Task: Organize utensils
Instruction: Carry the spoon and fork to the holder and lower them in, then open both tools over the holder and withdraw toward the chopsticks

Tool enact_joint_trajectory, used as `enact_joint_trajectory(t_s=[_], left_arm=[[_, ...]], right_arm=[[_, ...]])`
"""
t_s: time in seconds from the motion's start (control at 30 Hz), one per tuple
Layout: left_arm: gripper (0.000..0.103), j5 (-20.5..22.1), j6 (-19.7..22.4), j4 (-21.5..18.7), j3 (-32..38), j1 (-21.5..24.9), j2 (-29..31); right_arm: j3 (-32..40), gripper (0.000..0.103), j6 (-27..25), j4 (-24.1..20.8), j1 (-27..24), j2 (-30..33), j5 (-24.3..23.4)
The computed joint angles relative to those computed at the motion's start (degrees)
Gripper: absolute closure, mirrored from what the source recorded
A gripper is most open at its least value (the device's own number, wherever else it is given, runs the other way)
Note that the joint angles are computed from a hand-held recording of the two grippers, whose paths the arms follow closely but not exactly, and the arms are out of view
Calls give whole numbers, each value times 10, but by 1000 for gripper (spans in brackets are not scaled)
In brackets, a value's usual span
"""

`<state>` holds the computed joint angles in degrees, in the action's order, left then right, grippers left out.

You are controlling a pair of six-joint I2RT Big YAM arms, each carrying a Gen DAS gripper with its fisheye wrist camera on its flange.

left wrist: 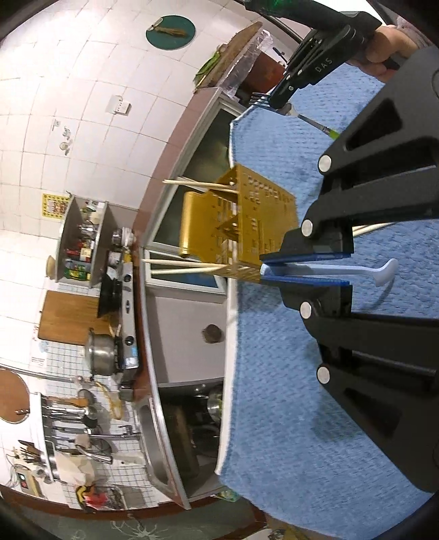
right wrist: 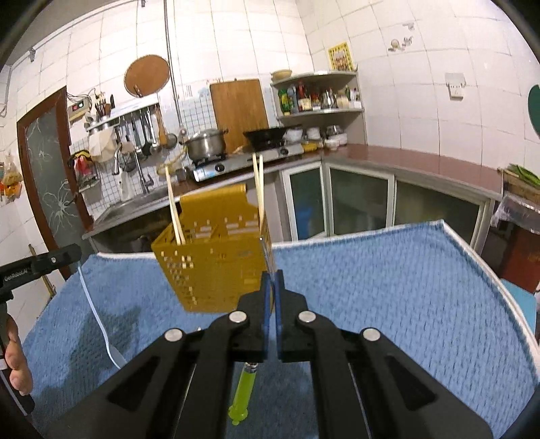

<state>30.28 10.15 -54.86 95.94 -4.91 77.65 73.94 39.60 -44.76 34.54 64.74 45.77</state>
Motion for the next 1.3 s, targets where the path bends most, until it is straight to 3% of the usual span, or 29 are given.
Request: enact_joint_trajectory(t_s=[0.37,0.6,0.73,0.87,1.03,1.3], left_arm=[[97,-19,-35,-2,129,-37,56],[97,-52,-76,36,233,-71,115],[97,-79,-90,130,213,-90,123],[97,-98,-90,172,187,-105,138],[97,-86,-75,161,166,-106,160],[96,-85,-63,127,153,-102,184]], right_arm=[[102,100,-133,52,-53,28,2],[173,100,-210,116,-94,71,-2],[186,101,-251,166,-107,99,-3],[171,101,-268,204,-117,118,-14],[141,101,-282,218,-127,135,-47],[113,100,-241,193,-142,150,-112]])
